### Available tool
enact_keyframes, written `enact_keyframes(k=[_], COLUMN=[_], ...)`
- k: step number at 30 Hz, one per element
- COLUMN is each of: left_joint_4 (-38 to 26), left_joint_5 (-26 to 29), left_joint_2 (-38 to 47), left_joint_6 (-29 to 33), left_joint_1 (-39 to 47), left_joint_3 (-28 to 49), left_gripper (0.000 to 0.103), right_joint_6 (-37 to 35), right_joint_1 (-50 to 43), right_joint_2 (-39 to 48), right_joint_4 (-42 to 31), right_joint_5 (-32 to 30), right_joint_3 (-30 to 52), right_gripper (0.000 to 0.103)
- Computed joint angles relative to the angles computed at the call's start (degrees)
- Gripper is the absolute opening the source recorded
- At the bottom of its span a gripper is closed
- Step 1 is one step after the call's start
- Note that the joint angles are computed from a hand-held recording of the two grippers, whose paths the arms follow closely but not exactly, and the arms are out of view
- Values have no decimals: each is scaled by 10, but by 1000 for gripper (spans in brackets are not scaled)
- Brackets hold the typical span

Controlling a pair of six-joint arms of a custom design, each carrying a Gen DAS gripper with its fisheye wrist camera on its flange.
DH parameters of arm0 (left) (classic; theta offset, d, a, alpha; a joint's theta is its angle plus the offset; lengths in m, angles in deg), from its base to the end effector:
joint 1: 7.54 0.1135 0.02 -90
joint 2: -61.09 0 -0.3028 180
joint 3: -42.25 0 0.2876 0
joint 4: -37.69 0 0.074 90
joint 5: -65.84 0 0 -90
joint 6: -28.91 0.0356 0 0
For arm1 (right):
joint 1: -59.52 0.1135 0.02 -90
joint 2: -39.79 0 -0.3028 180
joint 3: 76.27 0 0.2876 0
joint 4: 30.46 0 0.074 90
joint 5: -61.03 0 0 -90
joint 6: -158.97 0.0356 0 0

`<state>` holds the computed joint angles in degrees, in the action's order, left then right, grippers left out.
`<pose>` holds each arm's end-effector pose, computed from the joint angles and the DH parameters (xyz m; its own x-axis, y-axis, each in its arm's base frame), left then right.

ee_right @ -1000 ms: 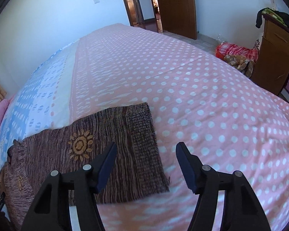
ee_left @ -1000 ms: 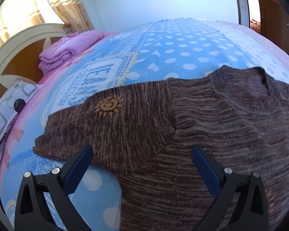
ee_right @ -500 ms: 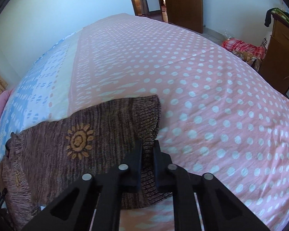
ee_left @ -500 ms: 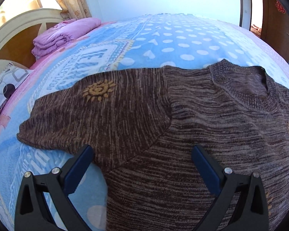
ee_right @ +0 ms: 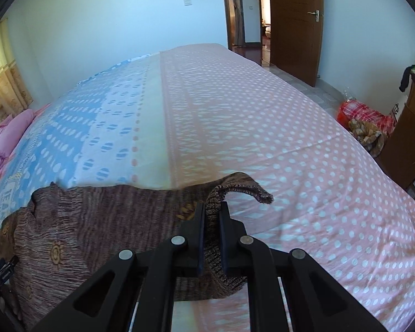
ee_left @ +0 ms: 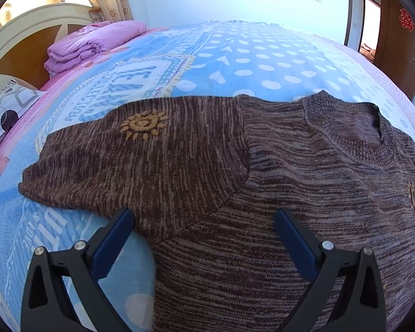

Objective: Fold small clothes
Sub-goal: 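Fold the held sleeve across the sweater body with the right tool, release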

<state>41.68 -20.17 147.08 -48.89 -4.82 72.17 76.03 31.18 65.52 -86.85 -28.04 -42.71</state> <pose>0.2265 0.0083 0.0905 -0.7712 0.1744 -0.6123 0.1620 0.9838 0.0762 0.0919 -0.0502 0.2020 -0.5953 0.4607 -0.6583 0.5615 0.8246 0.0693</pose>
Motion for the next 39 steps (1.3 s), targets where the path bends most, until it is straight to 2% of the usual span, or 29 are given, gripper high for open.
enact_keyframes(k=[8, 17, 28, 39], left_joint_4=[2, -2, 0, 2], left_joint_5=[15, 29, 45, 46], left_joint_2=[-8, -2, 6, 8], left_joint_6=[1, 1, 1, -1], left_joint_1=[11, 19, 29, 30], left_joint_3=[-4, 1, 3, 3], left_gripper=[103, 103, 103, 103], right_joint_6=[176, 313, 366, 399], right_joint_1=[296, 525, 625, 674], right_joint_2=[36, 144, 273, 482], right_joint_4=[-20, -15, 57, 247], right_joint_5=[166, 276, 297, 263], right_joint_3=[42, 97, 131, 136], right_gripper=[8, 8, 8, 8])
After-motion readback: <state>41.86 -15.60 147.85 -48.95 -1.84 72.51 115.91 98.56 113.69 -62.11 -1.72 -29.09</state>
